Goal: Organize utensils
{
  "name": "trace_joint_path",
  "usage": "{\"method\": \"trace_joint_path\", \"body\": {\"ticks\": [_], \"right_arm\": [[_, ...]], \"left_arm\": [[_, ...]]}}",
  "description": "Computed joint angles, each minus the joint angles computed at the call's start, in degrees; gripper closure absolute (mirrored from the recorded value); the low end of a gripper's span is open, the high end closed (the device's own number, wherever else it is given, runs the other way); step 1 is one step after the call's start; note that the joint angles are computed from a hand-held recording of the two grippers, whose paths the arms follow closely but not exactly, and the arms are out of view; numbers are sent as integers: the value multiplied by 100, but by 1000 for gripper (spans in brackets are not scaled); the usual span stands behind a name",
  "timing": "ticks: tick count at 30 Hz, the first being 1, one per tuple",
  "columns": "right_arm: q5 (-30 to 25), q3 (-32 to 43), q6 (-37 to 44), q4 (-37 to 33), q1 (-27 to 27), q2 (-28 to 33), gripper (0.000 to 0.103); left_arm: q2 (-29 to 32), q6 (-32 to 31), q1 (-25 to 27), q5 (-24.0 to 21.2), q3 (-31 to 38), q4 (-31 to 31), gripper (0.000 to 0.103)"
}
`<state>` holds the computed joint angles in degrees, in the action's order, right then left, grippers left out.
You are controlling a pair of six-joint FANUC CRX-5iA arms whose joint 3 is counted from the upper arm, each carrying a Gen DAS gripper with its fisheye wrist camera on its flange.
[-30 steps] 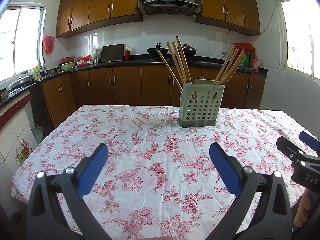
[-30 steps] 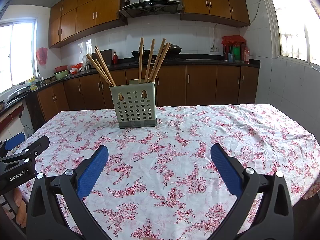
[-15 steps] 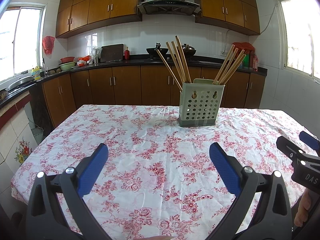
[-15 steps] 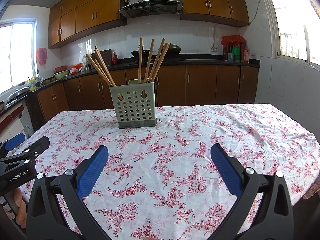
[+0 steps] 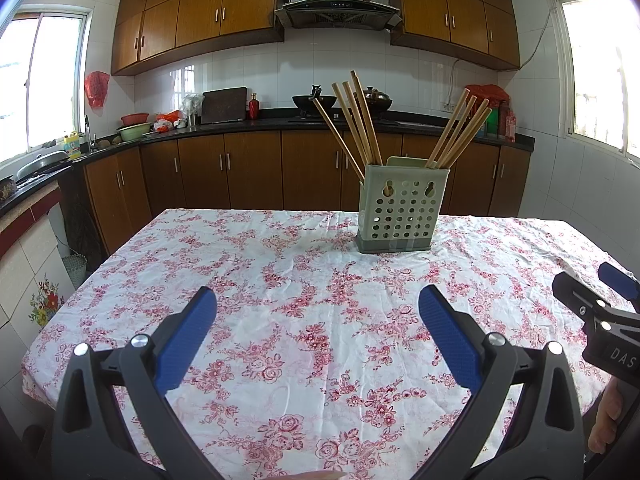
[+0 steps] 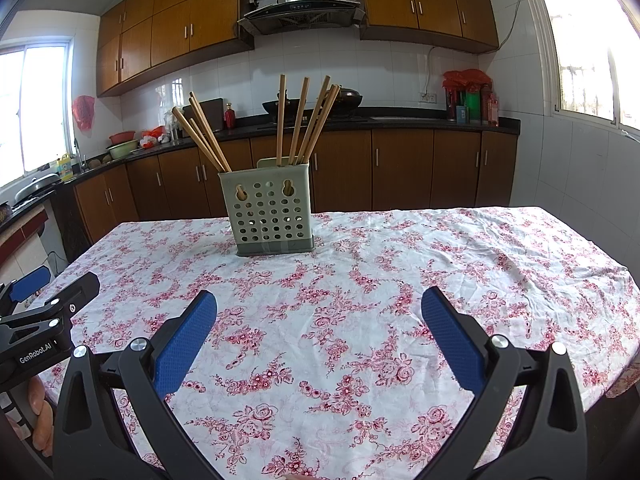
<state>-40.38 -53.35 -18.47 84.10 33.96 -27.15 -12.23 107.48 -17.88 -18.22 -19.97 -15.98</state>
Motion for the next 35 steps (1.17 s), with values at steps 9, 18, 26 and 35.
{"method": "trace_joint_path", "body": {"ticks": [9,18,26,35], "right_arm": [[7,-1,2,-1,-5,-1,2],[13,-3,5,-1,-12,-6,2],[8,-4,10,-6,-4,-11,2],[5,-1,10,-11,-6,-8,2]], "left_arm": [[-1,7,-9,-12,7,-4,4],[-1,-67,10,10,-13,56,4],[-5,-103,17,60,-44,69,4],[-29,-599,165,190,-197,553,4]]}}
